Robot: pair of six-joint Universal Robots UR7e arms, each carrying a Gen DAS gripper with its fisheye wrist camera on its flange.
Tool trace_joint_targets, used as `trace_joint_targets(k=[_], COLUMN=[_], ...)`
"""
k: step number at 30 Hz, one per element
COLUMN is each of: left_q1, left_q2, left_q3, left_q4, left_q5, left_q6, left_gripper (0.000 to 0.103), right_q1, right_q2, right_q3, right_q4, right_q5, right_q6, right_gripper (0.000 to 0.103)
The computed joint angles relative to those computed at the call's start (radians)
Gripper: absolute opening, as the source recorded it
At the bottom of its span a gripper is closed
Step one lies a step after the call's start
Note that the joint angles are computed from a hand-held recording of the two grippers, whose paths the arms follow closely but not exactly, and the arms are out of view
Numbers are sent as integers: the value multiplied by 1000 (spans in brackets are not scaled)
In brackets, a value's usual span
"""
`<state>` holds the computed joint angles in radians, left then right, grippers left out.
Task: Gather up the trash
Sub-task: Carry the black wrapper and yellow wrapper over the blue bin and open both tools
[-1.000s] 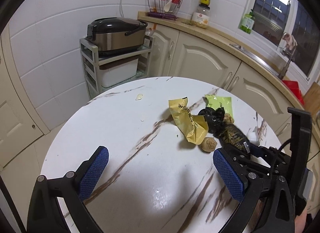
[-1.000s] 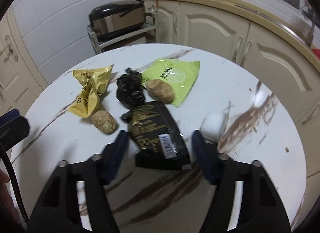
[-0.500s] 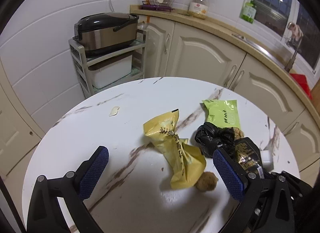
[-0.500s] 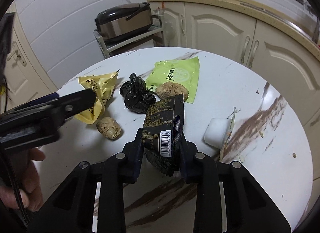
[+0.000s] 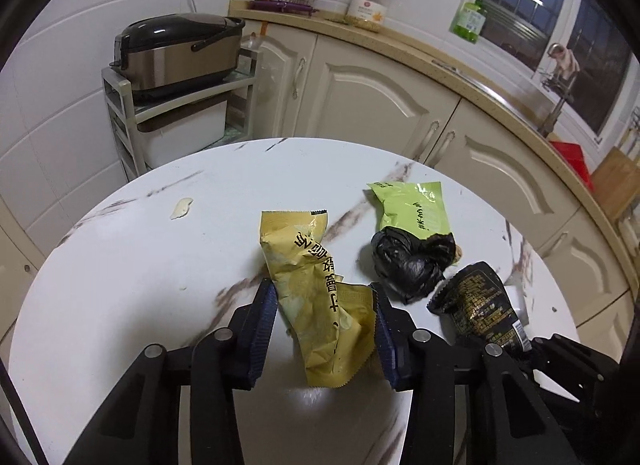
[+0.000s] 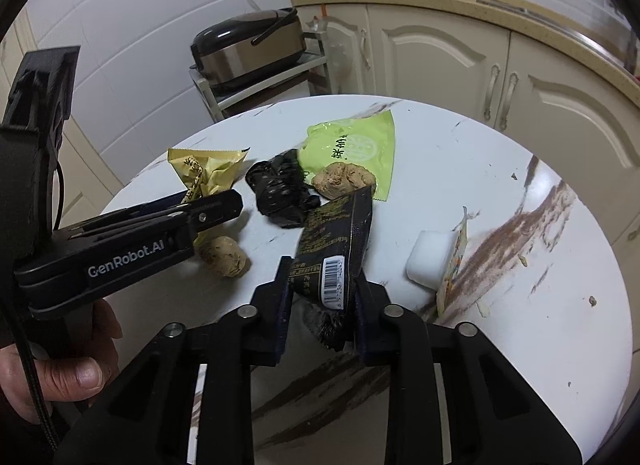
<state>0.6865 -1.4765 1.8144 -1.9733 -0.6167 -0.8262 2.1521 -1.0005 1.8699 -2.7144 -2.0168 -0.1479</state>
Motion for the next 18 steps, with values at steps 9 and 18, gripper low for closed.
trace_joint_targets(k=[9,18], left_q1=[-136,-275], left_q2=[-123,-216], left_q3=[55,86], left_q4=[197,412], left_q5=[20,-23], left_q6=[-159,-357], left_gripper=[25,23], right_q1=[23,57], right_q2=[-64,-164], right_q3=[46,123], right_q4=[-1,1], right_q5=[21,27], right_q6=[28,64], right_gripper=[21,21])
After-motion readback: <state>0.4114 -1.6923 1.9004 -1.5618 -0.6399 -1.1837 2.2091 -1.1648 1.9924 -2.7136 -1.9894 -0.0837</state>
